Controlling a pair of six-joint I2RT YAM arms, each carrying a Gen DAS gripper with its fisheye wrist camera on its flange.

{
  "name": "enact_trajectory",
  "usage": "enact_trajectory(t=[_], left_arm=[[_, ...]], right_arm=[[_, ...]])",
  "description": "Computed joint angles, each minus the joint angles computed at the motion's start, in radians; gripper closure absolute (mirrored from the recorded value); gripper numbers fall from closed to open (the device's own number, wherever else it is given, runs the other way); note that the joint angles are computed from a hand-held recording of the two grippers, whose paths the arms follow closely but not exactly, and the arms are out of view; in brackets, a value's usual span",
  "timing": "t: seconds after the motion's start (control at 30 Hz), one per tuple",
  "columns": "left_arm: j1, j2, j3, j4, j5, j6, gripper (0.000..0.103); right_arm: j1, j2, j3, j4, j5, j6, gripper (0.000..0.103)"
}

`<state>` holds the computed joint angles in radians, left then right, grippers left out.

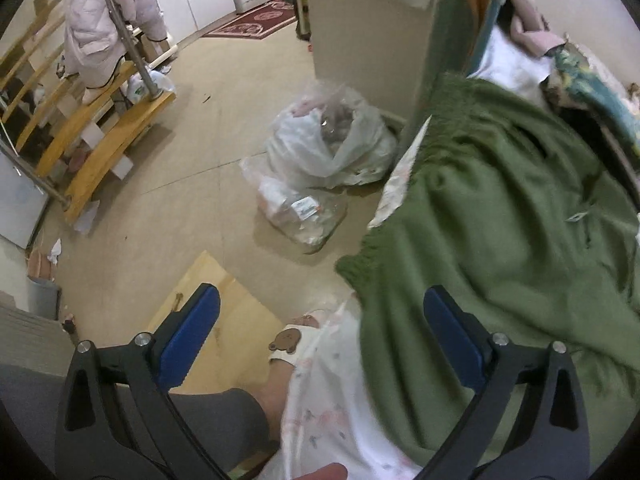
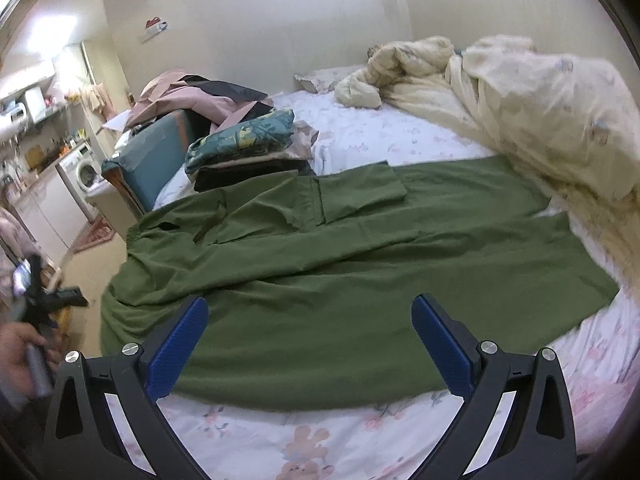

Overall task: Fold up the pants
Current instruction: 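Grasp the elastic waistband with the left tool while the right tool grasps a leg hem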

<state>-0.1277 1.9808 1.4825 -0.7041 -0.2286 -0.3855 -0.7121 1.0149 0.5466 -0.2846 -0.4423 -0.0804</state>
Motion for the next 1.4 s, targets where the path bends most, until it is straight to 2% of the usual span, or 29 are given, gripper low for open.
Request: enact_trajectory(t=[0.1, 0.2, 0.3, 0.37, 0.4, 0.47, 0.6, 0.67, 0.73, 0.77, 0.87, 1.03, 1.07, 1.13, 1.17, 1.23, 1.3, 1.33, 1.37, 1.4], left_arm=[[0.015, 0.088, 0.013, -0.013, 0.052, -0.034, 0.004], [0.003, 0.151, 0.041, 0.003, 0.035, -0.053, 0.010], [-0.009, 0.190, 0.070, 0.017, 0.090, -0.054, 0.016], [-0.016, 0.239, 0.132, -0.028, 0.129, -0.065, 0.020], [-0.016, 0.260, 0.161, -0.055, 0.144, -0.090, 0.025], [-0.006, 0.276, 0.192, -0.069, 0.203, -0.144, 0.046], [-0.016, 0.315, 0.271, -0.100, 0.186, -0.121, 0.066], [-0.016, 0.309, 0.269, -0.093, 0.205, -0.113, 0.098], [-0.026, 0.282, 0.245, -0.073, 0.166, -0.105, 0.103], [-0.030, 0.261, 0.226, -0.059, 0.153, -0.098, 0.103], [-0.031, 0.226, 0.216, -0.075, 0.117, -0.079, 0.103], [-0.035, 0.187, 0.205, -0.045, 0.126, -0.053, 0.103], [-0.036, 0.187, 0.206, -0.038, 0.129, -0.047, 0.103], [-0.036, 0.190, 0.208, -0.035, 0.133, -0.049, 0.103], [-0.036, 0.192, 0.209, -0.033, 0.138, -0.047, 0.103], [-0.035, 0.194, 0.205, -0.021, 0.135, -0.038, 0.103], [-0.031, 0.194, 0.198, -0.010, 0.140, -0.030, 0.103], [-0.029, 0.191, 0.193, -0.003, 0.143, -0.026, 0.103], [-0.028, 0.186, 0.183, 0.007, 0.143, -0.020, 0.103], [-0.028, 0.187, 0.180, 0.013, 0.146, -0.018, 0.103]], right_arm=[[-0.045, 0.025, 0.013, -0.001, -0.065, 0.024, 0.000], [-0.033, 0.049, 0.026, 0.010, -0.060, 0.045, 0.000], [-0.021, 0.047, 0.025, 0.019, -0.048, 0.045, 0.000], [-0.025, 0.042, 0.022, 0.016, -0.053, 0.036, 0.000], [-0.029, 0.040, 0.021, 0.012, -0.053, 0.030, 0.000], [-0.036, 0.030, 0.016, 0.009, -0.044, 0.028, 0.000], [-0.068, 0.066, 0.039, -0.008, -0.058, -0.003, 0.000], [-0.139, 0.142, 0.092, -0.033, -0.096, -0.016, 0.000], [-0.222, 0.259, 0.174, -0.062, -0.111, -0.012, 0.000], [-0.264, 0.344, 0.239, -0.083, -0.087, -0.004, 0.000], [-0.353, 0.602, 0.447, -0.134, 0.059, 0.074, 0.001], [-0.498, 0.961, 0.773, -0.180, 0.270, 0.296, 0.016], [-0.506, 0.999, 0.808, -0.182, 0.311, 0.315, 0.017], [-0.531, 1.126, 0.942, -0.235, 0.365, 0.348, 0.028], [-0.539, 1.156, 0.970, -0.245, 0.377, 0.350, 0.038], [-0.548, 1.234, 1.054, -0.279, 0.413, 0.351, 0.039], [-0.557, 1.292, 1.117, -0.292, 0.418, 0.339, 0.053], [-0.565, 1.328, 1.161, -0.312, 0.398, 0.332, 0.057], [-0.570, 1.334, 1.157, -0.307, 0.378, 0.323, 0.073], [-0.575, 1.349, 1.172, -0.309, 0.354, 0.307, 0.085]])
